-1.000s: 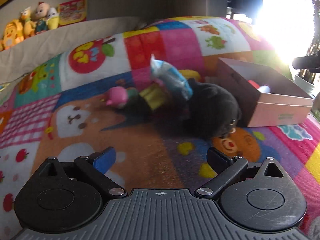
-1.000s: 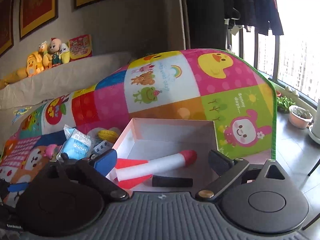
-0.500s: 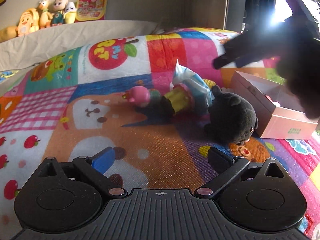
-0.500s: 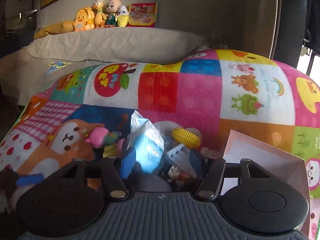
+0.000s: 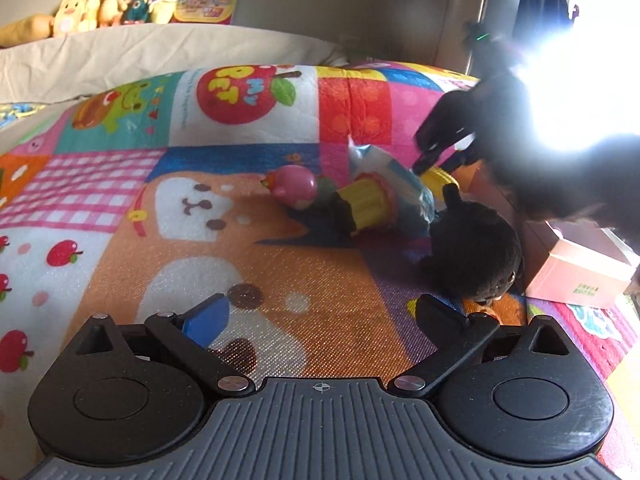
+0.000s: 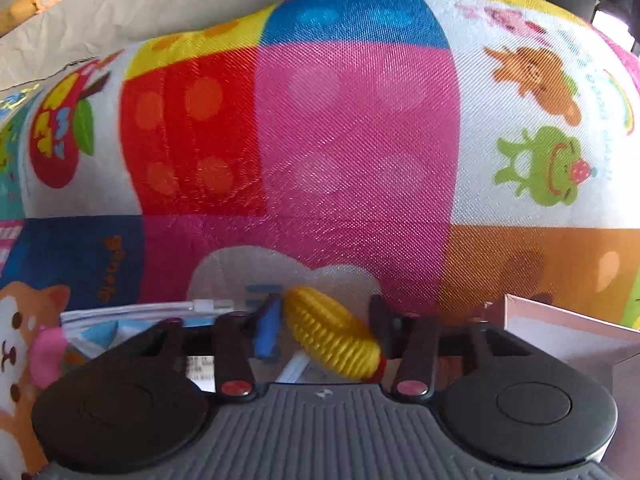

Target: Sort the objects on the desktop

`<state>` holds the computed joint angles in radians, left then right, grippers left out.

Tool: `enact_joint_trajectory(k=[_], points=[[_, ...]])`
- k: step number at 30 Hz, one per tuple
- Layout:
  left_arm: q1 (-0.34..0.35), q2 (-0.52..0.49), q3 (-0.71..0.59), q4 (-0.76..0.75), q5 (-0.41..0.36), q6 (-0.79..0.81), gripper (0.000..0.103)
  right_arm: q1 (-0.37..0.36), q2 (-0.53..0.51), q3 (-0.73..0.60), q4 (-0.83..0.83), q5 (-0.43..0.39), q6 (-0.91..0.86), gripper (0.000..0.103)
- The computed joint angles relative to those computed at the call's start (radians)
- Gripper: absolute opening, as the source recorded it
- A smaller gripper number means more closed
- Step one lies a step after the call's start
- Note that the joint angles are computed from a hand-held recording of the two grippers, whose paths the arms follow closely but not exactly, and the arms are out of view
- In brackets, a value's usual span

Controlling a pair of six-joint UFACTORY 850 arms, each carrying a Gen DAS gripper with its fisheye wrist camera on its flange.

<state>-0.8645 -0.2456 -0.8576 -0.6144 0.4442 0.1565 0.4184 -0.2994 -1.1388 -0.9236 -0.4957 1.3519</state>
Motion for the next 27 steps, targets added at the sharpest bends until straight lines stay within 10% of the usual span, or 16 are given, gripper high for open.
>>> enact_joint_trajectory(k=[11, 21, 27], points=[[-0.015, -0.012, -0.024, -0.112, -0.019, 0.139, 0.102, 0.134, 0.588, 0.479, -0.104, 0.180, 0.174, 0.027], [-0.102, -0.037, -0.089, 0.016, 0.002, 0.245, 0.102, 0.279, 0.778, 0.761, -0.328, -0.013, 0.655, 0.030], [-0.203, -0.166, -0.227, -0.228, 0.162, 0.650, 0.102, 0.489, 0.817, 0.873, -0.464, -0.317, 1.026, 0.081]])
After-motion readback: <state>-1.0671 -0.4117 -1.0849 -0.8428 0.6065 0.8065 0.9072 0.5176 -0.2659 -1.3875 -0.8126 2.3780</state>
